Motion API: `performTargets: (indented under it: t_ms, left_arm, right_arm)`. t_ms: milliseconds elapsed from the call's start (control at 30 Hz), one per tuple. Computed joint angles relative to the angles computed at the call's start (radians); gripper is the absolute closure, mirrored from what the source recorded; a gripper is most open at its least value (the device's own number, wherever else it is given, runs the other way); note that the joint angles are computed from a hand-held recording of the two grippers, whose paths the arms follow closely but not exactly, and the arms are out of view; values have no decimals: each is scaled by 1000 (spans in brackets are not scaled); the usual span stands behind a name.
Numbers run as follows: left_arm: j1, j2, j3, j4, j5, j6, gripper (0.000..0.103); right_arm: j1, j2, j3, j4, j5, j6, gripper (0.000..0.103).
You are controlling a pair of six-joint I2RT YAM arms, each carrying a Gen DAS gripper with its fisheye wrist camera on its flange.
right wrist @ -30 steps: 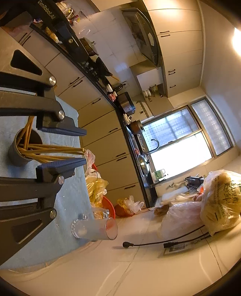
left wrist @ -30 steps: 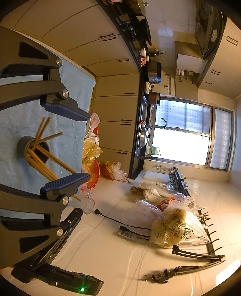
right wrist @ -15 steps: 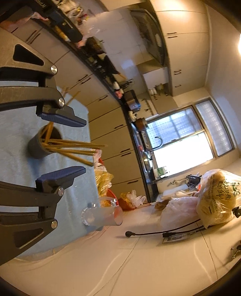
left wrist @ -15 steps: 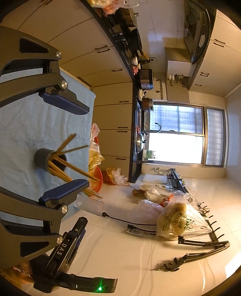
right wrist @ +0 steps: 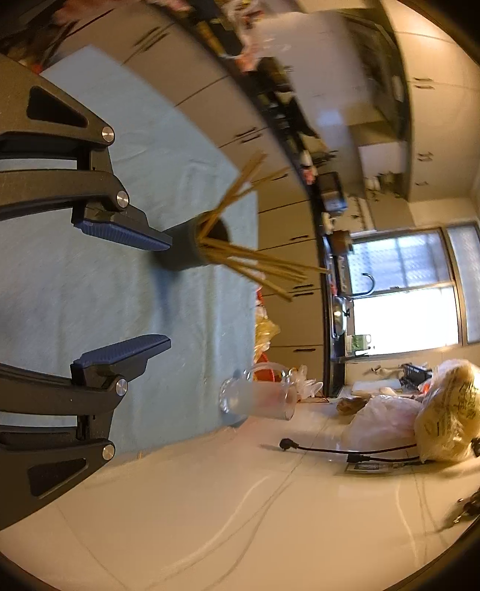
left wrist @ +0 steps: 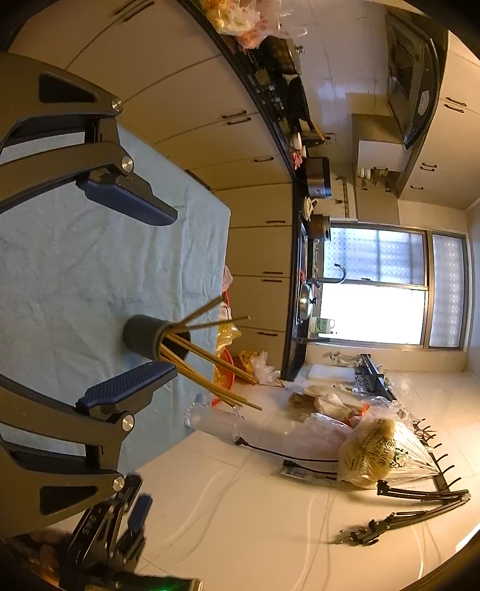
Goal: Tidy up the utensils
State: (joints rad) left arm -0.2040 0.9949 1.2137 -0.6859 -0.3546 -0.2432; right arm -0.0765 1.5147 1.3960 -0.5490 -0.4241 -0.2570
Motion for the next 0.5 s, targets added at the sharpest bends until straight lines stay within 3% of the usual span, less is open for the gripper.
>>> performTargets:
  t_ms: [133,500]
  left_arm:
    - [-24,-47,-44,-11,-83,0,24]
    - [-54,-143,-126,-48,-146,-57,14]
  right_arm:
    - [-60,-73,-79,4,44,-125,47]
    - [-239,-206,-182,29,132,-334,34]
